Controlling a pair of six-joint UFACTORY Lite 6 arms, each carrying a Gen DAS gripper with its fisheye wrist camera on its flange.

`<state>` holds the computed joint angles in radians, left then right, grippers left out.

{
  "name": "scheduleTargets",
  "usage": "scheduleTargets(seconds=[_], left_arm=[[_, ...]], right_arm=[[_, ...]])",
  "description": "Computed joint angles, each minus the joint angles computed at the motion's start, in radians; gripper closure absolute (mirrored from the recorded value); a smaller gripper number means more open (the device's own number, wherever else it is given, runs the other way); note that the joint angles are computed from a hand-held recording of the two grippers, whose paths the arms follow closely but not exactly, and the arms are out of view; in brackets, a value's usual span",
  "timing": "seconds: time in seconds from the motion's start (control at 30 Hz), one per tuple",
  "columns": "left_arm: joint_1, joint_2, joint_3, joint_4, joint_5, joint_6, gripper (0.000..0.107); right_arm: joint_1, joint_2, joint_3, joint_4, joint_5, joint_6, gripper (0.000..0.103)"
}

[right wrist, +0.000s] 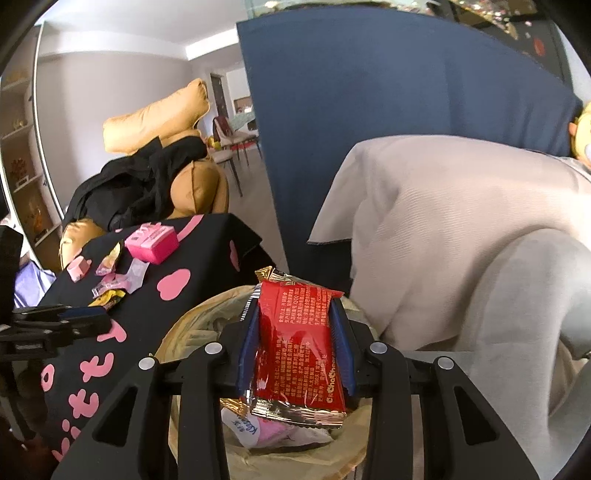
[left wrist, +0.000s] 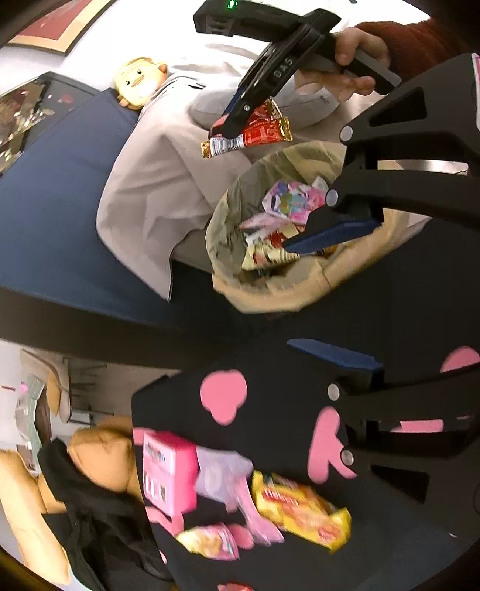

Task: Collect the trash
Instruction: 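Open the left gripper over the yellow bag while the right releases the red wrapper inside, then move the left gripper to the yellow chip bag while the right reaches the clear plastic tray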

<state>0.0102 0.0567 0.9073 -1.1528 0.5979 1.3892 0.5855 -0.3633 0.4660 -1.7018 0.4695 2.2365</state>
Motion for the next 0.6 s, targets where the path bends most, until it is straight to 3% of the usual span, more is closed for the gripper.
scheduleTargets(seconds=[0.07, 0.27, 0.6], left_arm=[[0.050, -0.008, -0.009, -0.008, 0.021, 0.034, 0.058], [0.216, 0.026, 0.010, -0.002, 0.078, 0.081, 0.057], [0.490, 0.194, 0.158, -0.016, 0.126, 0.124, 0.057]], right_arm=[[-0.021, 0.043, 0.016, -0.056, -0.040, 0.056, 0.065], [-0.038, 0.117, 0.043, -0.126, -0.065, 0.156, 0.048], [0.085, 0.160, 0.098, -0.191, 0.038, 0.247, 0.040]])
